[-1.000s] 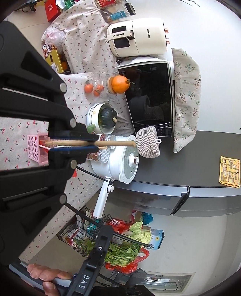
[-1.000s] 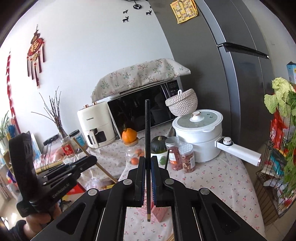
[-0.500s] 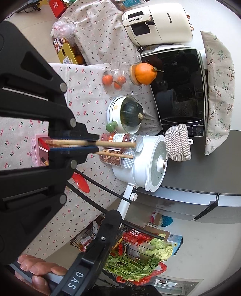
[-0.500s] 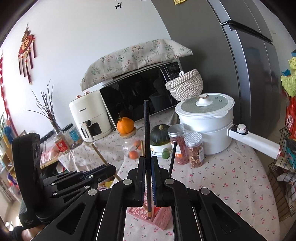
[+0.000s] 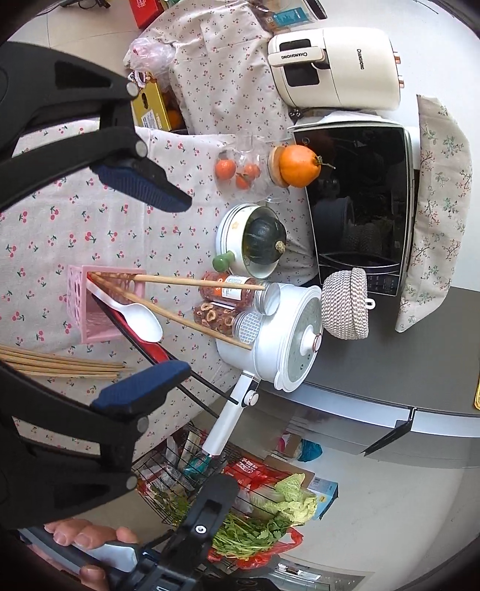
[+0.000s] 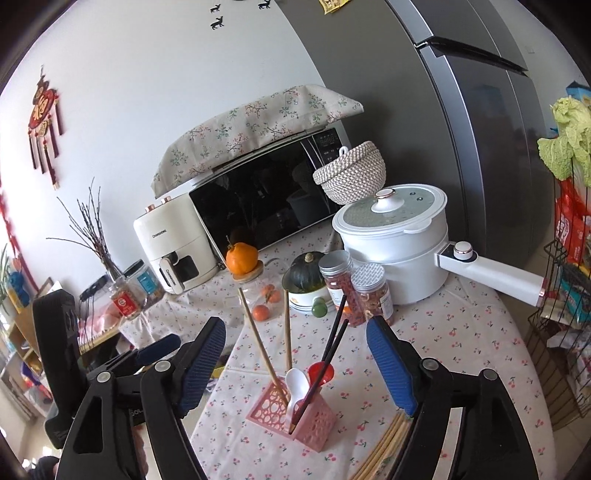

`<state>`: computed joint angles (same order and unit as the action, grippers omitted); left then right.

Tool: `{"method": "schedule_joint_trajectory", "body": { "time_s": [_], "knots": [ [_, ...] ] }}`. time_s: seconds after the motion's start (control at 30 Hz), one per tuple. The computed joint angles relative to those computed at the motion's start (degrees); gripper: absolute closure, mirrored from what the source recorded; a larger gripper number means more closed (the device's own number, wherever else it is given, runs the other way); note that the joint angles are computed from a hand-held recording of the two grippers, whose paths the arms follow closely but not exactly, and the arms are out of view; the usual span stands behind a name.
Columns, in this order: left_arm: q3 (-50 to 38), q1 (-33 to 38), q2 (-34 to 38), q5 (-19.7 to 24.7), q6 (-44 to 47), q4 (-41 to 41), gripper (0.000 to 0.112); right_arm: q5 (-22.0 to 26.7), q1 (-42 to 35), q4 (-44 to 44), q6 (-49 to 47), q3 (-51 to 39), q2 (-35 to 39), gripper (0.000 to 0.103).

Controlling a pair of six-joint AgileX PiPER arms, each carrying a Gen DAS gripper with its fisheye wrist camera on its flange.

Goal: Organize utensils
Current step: 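Open both tools to release the chopsticks and withdraw toward the table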

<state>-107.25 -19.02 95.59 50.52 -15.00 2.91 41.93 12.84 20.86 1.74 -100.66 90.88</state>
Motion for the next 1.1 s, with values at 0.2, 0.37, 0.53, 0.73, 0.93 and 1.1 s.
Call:
{"method": "schedule_joint_trajectory", "body": {
  "time_s": [0.2, 0.37, 0.53, 0.73, 0.93, 1.1],
  "knots": [
    [4.3, -4.0, -2.8, 3.0, -8.6, 8.0, 0.01, -0.3, -2.1, -6.1, 3.2, 6.0, -5.3, 0.0],
    [5.8, -6.1, -2.7, 8.2, -9.3, 8.4, 0.01, 3.6, -3.9, -9.9, 5.1, 9.0, -6.9, 0.0],
    [7.8, -7.6, -2.1, 12.4, -8.5, 9.6, 0.01, 9.9, -4.1, -13.0, 5.9, 10.4, -5.5, 0.0],
    [10.0, -7.2, -1.1, 14.4, -6.3, 7.5, 0.01, 20.0, -4.1, -12.6, 4.9, 9.4, 1.6, 0.0],
    [10.8, -4.4, 0.5, 17.2, -5.0, 3.5, 0.01, 21.5, -3.1, -14.7, 6.2, 9.0, 8.1, 0.0],
    [11.2, -2.2, 0.8, 17.8, -4.4, -0.1, 0.01, 22.5, -1.3, -15.4, 7.5, 5.4, 13.3, 0.0]
  ]
}}
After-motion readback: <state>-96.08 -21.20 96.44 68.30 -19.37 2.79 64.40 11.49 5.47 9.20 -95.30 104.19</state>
